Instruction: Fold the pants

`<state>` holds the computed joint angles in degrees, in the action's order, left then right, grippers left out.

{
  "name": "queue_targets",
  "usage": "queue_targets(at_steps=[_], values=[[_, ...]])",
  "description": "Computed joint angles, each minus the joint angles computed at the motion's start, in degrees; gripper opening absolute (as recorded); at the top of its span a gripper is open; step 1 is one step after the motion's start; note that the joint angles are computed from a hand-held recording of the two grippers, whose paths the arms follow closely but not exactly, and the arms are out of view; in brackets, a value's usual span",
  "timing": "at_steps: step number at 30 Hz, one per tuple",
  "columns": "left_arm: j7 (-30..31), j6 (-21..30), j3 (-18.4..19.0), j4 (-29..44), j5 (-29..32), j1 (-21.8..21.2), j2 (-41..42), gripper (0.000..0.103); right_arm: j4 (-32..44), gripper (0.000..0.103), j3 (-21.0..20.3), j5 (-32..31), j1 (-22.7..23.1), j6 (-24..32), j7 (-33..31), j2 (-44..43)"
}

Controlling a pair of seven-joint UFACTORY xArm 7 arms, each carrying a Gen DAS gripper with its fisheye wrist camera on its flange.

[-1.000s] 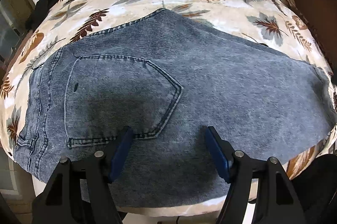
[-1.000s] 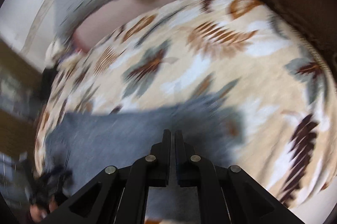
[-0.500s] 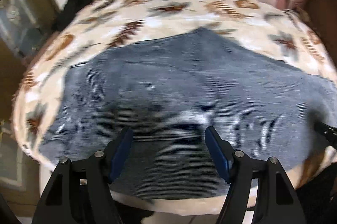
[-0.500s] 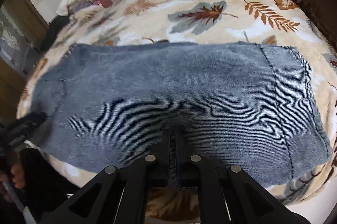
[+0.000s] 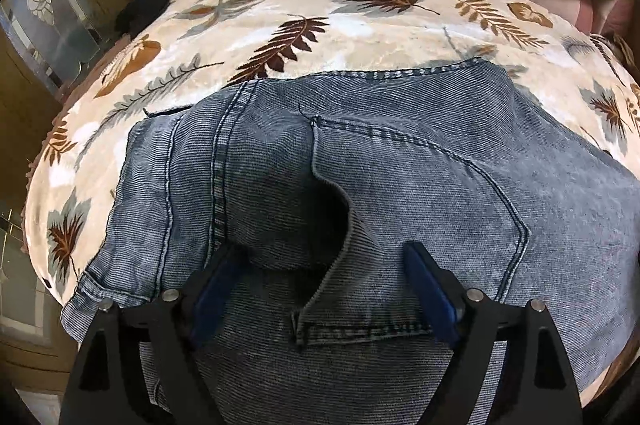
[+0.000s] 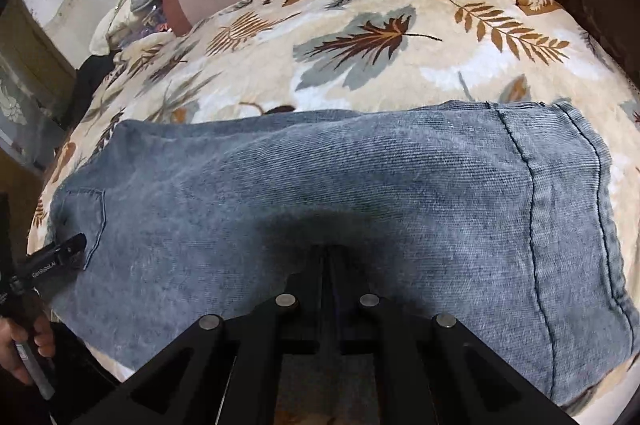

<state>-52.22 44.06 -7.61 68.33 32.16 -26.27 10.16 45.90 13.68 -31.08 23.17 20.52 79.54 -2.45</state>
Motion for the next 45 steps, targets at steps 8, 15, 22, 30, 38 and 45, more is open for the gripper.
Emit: queue_targets(at_steps=[8,15,22,30,38,45], values=[[-2.61,-2.02,-1.66,-7.19,1.92,0.57,-8.53,0.085,2.12,0.005,0.96,3.71,0.89,2.70,-7.90,-2.03],[-4.20,-2.90,-4.98,-12.71,2.98,2.68,-15.08,0.085,11.11,0.047,0.29,13.30,2.93,-3.12,-24.99,5.24],[-1.19,-3.94,-6.10,-15.73,-0.88,4.07,-16.26,0.085,27.40,0.063,-0.99,15.69,5.91,-3.21,-36.45,18.21],[1.22,-5.77,-4.85,-14.50,-1.11,4.63,-12.31,0.086,46.06,0.058,-2.26,22.63,7.80,4.78,-51.88,31.88],[2.20,-7.79,-3.68,-14.48,-0.99,4.86,-11.20,0.091,60.87,0.050,-3.37,27.53,8.99,12.09,-61.46,42.51],[3.07,-8.31,-3.59,-14.68,-1.87,5.01,-11.30,0.091,70.79,0.033,-3.23,30.61,9.61,18.96,-68.54,48.64]])
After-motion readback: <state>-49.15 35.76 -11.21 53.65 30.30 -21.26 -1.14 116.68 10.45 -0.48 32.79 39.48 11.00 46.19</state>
